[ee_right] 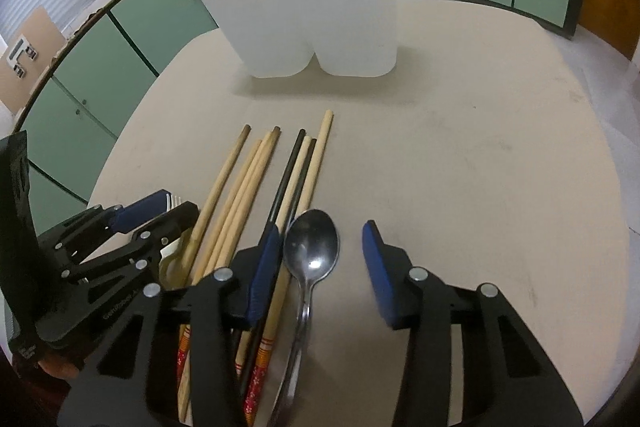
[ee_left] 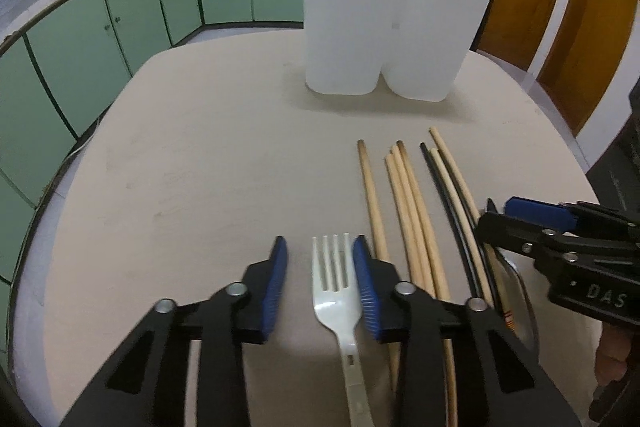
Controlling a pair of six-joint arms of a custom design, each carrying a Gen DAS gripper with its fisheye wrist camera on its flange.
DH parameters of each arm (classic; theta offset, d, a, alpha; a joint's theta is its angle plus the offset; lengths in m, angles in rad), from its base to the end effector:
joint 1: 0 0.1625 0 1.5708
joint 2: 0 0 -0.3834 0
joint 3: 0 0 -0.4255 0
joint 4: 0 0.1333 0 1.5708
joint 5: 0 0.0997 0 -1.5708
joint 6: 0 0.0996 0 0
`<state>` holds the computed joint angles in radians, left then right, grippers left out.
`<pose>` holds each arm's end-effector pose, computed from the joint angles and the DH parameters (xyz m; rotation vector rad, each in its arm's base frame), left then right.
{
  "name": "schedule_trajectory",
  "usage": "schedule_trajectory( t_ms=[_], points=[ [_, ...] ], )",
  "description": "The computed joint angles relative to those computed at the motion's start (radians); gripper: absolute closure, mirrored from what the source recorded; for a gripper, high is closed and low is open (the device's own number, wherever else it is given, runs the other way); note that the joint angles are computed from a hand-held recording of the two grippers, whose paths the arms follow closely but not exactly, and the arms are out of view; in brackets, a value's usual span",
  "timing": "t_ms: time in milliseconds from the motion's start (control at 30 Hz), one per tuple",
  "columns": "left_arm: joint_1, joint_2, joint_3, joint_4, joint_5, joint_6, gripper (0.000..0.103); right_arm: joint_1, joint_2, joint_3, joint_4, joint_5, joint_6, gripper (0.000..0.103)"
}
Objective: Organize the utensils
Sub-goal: 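Lower both tools toward the fork and spoon beside the chopsticks, then grasp the white fork with the left tool while the right tool grasps the spoon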
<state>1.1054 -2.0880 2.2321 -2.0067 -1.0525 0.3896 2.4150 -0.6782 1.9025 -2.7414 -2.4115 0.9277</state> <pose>0.0053 -0.3964 0.3805 0.9882 2.4140 -0.4089 0.4422 -0.3139 -0.0689 -0.0729 -2.4497 0.8068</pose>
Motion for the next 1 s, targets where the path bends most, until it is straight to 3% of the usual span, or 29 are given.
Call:
schedule_trajectory(
  t_ms=[200,400,633,733,1000],
  points=[
    [0.006,-0.008,-0.001,0.005,-0.019,0.011,0.083,-0.005,0.005,-0.014,0.016,0.001,-0.022,0.075],
    [0.024,-0.025,-0.007,0.003,-0.054,0.039,0.083,0.000,-0.003,0.006,-0.015,-0.001,-0.014,0.075],
    [0.037,-0.100,-0.002,-0.098,-0.153,0.128,0.083,0.074,-0.028,0.050,-0.181,-0.100,-0.047,0.076],
    [0.037,-0.119,-0.005,-0.135,-0.192,0.144,0.083,0.096,-0.038,0.036,-0.125,-0.167,-0.033,0.076],
    [0.016,-0.107,-0.027,-0.220,-0.258,0.144,0.084,0.110,-0.034,-0.005,-0.167,-0.261,-0.155,0.076]
  ],
)
